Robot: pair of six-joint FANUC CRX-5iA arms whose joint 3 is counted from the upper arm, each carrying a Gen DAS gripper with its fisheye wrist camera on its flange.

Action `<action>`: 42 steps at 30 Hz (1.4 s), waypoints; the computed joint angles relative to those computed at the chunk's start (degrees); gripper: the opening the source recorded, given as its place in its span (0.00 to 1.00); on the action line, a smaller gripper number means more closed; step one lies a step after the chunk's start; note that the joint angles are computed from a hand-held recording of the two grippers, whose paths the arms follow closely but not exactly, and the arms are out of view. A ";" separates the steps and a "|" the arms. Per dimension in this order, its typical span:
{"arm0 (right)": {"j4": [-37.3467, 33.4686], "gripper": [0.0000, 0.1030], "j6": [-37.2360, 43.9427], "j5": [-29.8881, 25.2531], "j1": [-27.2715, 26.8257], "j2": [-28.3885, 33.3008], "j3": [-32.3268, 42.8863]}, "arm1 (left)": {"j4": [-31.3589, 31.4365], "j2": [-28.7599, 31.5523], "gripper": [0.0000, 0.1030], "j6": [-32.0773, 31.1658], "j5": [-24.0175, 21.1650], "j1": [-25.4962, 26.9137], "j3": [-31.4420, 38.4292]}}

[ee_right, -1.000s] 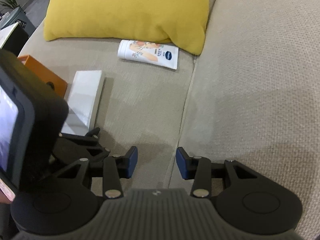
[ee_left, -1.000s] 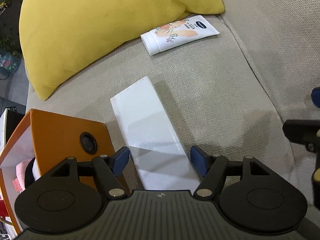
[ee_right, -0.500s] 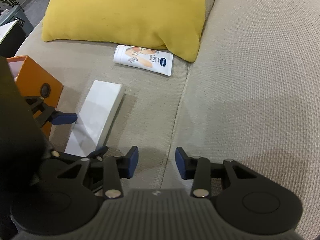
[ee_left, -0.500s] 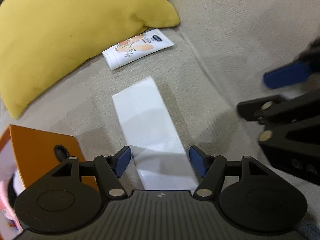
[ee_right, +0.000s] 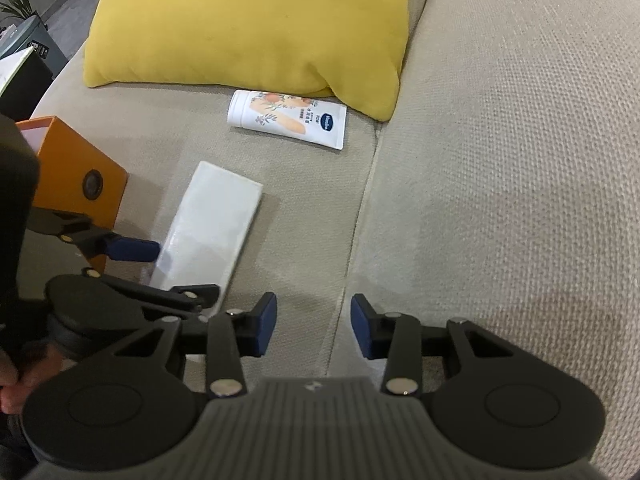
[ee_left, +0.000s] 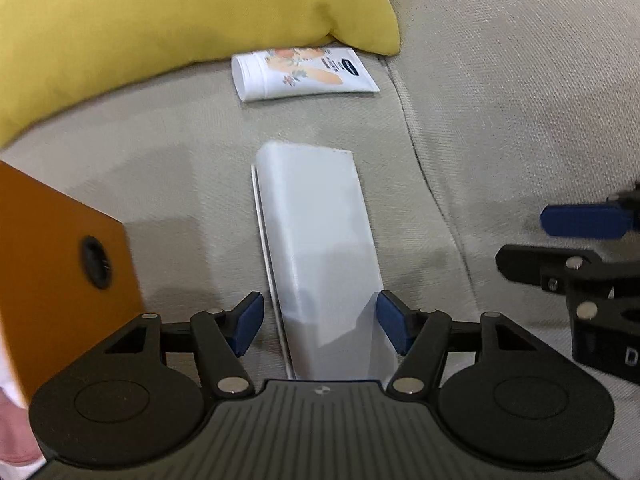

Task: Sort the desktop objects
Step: 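Reach the left tool to the white rectangular box and grasp it, then grasp the white lotion tube with the right tool while the left tool holds the white box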

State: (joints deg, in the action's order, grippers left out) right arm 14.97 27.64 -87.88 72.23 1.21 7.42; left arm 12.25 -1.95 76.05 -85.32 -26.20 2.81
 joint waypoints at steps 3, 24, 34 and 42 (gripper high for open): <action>-0.35 0.42 -0.02 0.01 -0.03 -0.04 0.01 | 0.89 0.48 0.54 0.60 -0.01 -0.06 -0.90; 3.24 0.42 9.64 5.26 -0.67 0.11 -2.68 | -5.32 2.89 0.32 -1.85 -1.30 0.77 6.48; 5.21 0.42 35.91 7.11 -6.38 8.37 2.52 | -3.52 4.38 0.32 -4.54 -2.40 1.68 7.79; 4.89 0.42 49.31 6.11 -10.30 15.70 7.86 | -1.87 5.83 0.32 -4.57 -2.16 2.41 8.47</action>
State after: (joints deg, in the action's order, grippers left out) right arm 19.86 76.95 -81.77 61.93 16.92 15.28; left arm 10.38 3.88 71.48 -87.47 -23.79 11.28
